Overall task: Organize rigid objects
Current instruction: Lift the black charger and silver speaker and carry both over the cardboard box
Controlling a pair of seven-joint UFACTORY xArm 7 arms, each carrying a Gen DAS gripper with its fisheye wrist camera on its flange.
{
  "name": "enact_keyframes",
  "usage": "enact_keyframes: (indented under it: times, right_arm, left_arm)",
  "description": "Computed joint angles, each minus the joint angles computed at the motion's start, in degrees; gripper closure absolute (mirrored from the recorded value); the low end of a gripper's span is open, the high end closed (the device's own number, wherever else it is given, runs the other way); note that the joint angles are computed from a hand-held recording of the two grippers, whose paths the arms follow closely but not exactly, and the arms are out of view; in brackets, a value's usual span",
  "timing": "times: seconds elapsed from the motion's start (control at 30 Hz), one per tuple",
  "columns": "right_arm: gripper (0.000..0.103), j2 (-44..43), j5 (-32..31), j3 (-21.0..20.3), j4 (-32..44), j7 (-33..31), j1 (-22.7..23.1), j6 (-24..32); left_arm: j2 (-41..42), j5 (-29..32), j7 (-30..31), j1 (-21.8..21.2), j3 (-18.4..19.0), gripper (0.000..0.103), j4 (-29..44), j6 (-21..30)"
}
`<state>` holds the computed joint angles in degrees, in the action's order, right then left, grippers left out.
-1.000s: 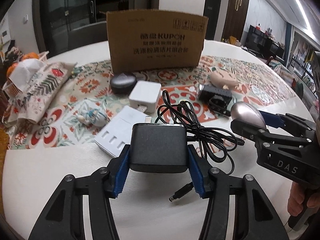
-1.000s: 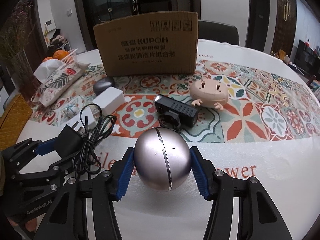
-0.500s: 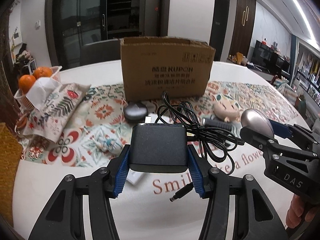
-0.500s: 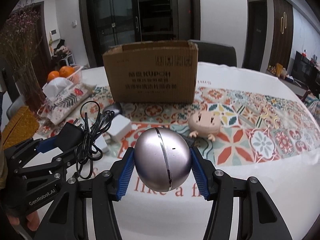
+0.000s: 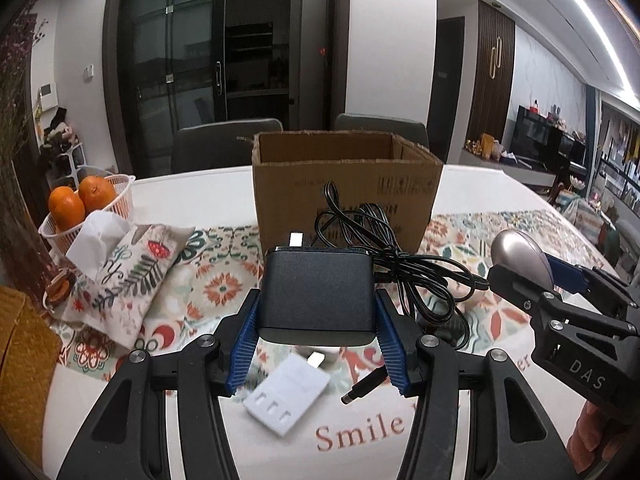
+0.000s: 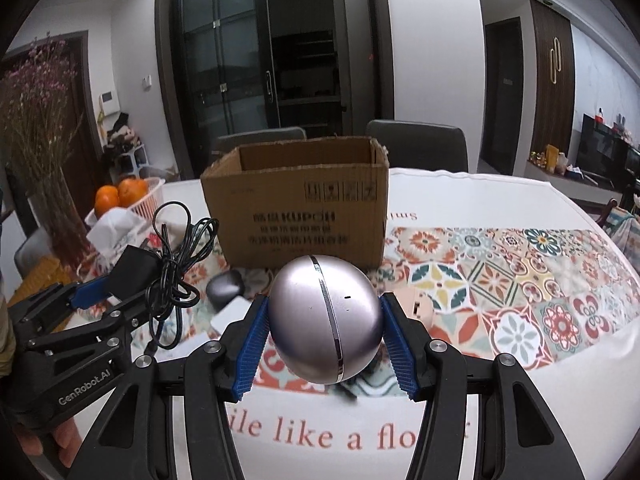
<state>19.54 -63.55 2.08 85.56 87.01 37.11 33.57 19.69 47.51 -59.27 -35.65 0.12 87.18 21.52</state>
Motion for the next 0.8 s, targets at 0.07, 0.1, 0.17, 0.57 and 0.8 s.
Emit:
enact_keyframes:
  times: [0.07,0.1,0.17,0.57,0.8]
  right_arm:
    - [0.047,0.6,-0.4,-0.3,1.3,0.1,-0.1,0.0]
    - [0.047,0.8,-0.4,-0.5,1.8,0.2,-0.1,0.0]
    - [0.047,1.4,0.1,-0.7,2.9,0.0,-0.5,-0.7]
    - [0.047,6.7,5.9,-4.1,12.2,-5.8,-0.4,-3.2]
    - [0.047,10.4,9.9,-6.2,19.2,-11.0,-0.2,-2.7]
  left_arm:
    - [0.9,-0.6,0.9,0.3,0.0,0.049,1.7,0.2]
    - [1.4,-1.2,1.5,0.5,-0.1,0.049,2.4,0.1]
    - [2.3,-2.5,3.1,0.8,-0.1,0.049,4.2,0.3]
    - [8.5,-8.8,10.9,0.9,1.5,0.049,16.1,2.6]
    - [13.9,-16.2,18.2,1.4,1.6,0.049,25.8,5.5]
